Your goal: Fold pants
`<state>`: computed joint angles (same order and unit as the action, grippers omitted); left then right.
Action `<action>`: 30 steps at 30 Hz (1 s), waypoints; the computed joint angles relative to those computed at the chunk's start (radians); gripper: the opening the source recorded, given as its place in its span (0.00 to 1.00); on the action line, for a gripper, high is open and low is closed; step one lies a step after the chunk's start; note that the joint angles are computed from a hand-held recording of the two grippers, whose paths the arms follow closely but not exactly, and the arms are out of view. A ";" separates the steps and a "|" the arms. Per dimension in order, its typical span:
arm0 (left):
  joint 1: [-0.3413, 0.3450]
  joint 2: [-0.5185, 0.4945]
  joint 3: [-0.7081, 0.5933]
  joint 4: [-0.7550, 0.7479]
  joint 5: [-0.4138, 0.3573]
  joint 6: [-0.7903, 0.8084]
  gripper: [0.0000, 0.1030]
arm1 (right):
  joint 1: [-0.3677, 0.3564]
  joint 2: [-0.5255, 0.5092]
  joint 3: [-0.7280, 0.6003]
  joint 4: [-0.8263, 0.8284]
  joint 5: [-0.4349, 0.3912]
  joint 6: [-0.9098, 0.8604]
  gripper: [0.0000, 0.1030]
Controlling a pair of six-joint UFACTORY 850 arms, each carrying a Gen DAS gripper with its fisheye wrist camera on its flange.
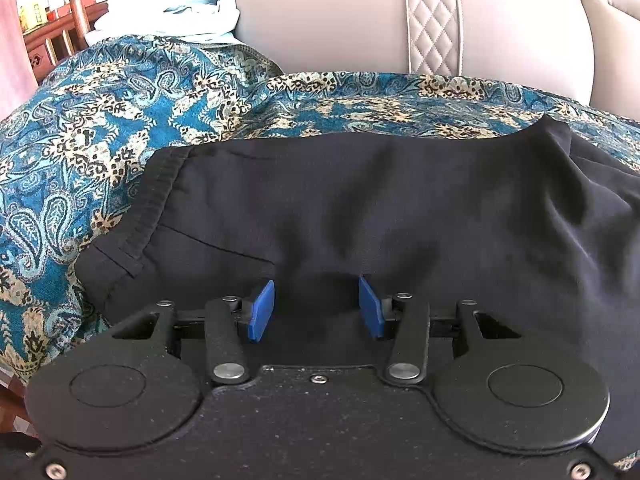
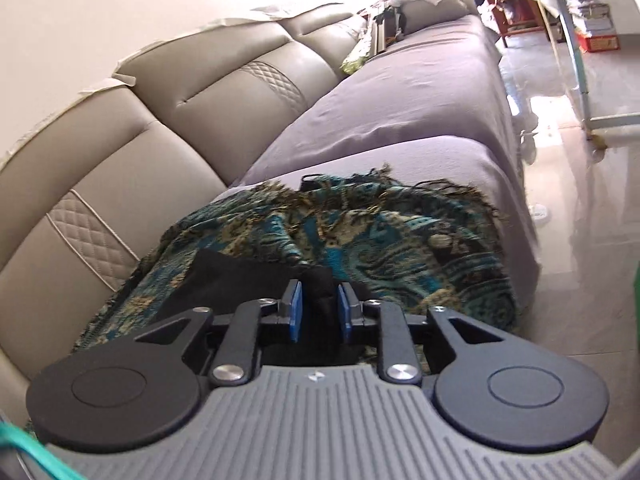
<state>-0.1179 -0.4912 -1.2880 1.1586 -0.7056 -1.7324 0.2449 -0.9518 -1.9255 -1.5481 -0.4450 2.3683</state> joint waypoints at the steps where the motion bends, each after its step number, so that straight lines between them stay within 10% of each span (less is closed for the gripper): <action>1: 0.002 0.001 0.000 -0.004 0.002 0.000 0.47 | 0.005 0.010 0.012 0.027 -0.013 -0.040 0.31; 8: 0.006 0.004 0.003 -0.011 0.012 -0.005 0.49 | 0.008 0.021 0.016 0.241 0.010 -0.269 0.51; 30: 0.007 0.006 0.007 -0.010 0.014 -0.019 0.56 | -0.014 0.002 0.000 0.170 0.149 -0.191 0.38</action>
